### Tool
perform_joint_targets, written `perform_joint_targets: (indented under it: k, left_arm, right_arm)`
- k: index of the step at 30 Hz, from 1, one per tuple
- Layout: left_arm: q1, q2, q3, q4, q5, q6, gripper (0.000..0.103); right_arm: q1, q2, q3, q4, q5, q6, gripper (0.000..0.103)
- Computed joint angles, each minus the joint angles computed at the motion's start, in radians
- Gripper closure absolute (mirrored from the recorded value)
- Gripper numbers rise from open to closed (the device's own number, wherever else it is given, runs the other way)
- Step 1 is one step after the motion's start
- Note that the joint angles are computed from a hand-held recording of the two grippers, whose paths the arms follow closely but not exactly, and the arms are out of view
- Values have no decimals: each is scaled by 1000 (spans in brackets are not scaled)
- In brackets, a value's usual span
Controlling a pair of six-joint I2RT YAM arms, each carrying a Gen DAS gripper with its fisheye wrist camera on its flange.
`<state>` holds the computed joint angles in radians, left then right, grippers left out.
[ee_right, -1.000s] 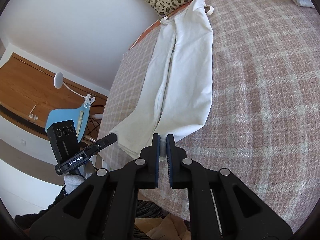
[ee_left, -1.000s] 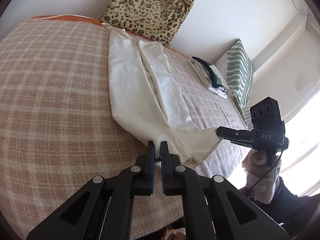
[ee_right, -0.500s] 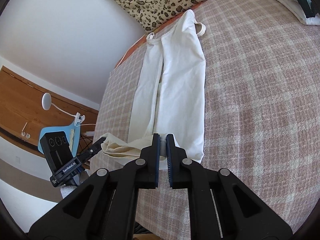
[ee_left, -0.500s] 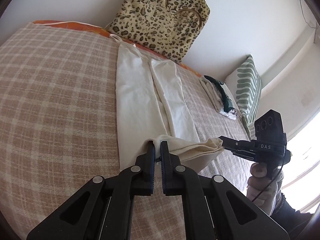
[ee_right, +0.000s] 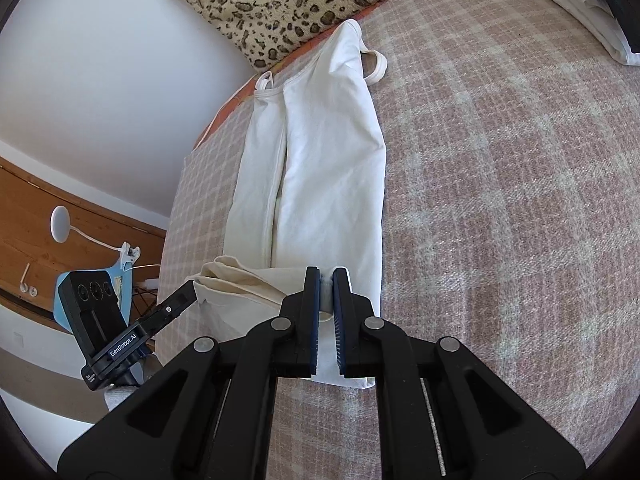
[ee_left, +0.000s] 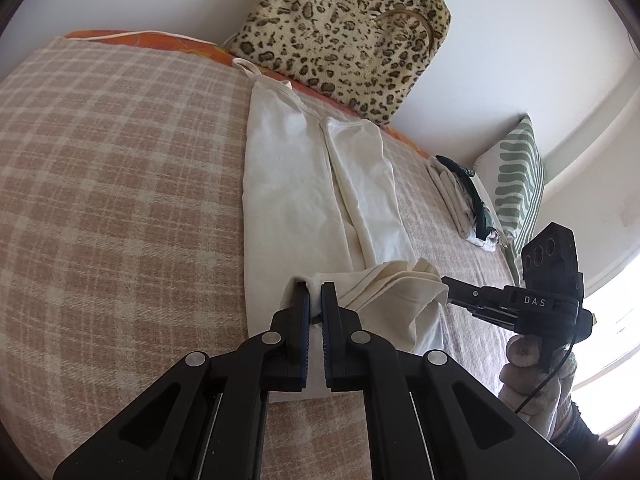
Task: Fold small clothes
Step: 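Lift the hem with both grippers and fold it toward the straps, then open both grippers and release the folded hem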
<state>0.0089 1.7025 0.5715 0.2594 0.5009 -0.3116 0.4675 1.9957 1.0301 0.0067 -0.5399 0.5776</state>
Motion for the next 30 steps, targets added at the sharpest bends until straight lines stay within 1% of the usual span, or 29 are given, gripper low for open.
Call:
perform_joint_targets:
  k: [5, 12, 14, 16, 17, 18, 19, 21, 27, 30]
  left_arm:
    - [-4, 21, 6, 8, -25, -16, 99]
    - [9, 35, 11, 12, -34, -21, 98]
    - [10, 32, 15, 0, -43, -34, 92]
    - [15, 22, 21, -23, -61, -39, 90]
    - [20, 13, 18, -25, -66, -42, 86]
    - [26, 0, 9, -20, -69, -46, 83]
    - [36, -13, 0, -12, -63, -48, 78]
    - [50, -42, -14, -13, -64, -43, 76]
    - [64, -84, -40, -33, -35, 13, 75]
    - [22, -86, -40, -49, -65, 60, 75]
  right_arm:
    - [6, 37, 36, -19, 9, -5, 95]
    - [17, 36, 53, -36, 49, -10, 95]
    - [14, 38, 60, -43, 47, -18, 95]
    - [7, 36, 58, -38, 36, -19, 95]
    - [5, 33, 57, -42, 39, -23, 94]
    - [0, 28, 56, -46, 48, -31, 90]
    - [0, 17, 50, -47, 67, -33, 83]
    - [-4, -14, 25, -39, 119, -43, 74]
    - [38, -60, 4, -34, 190, -142, 73]
    - [100, -64, 14, -42, 263, -210, 73]
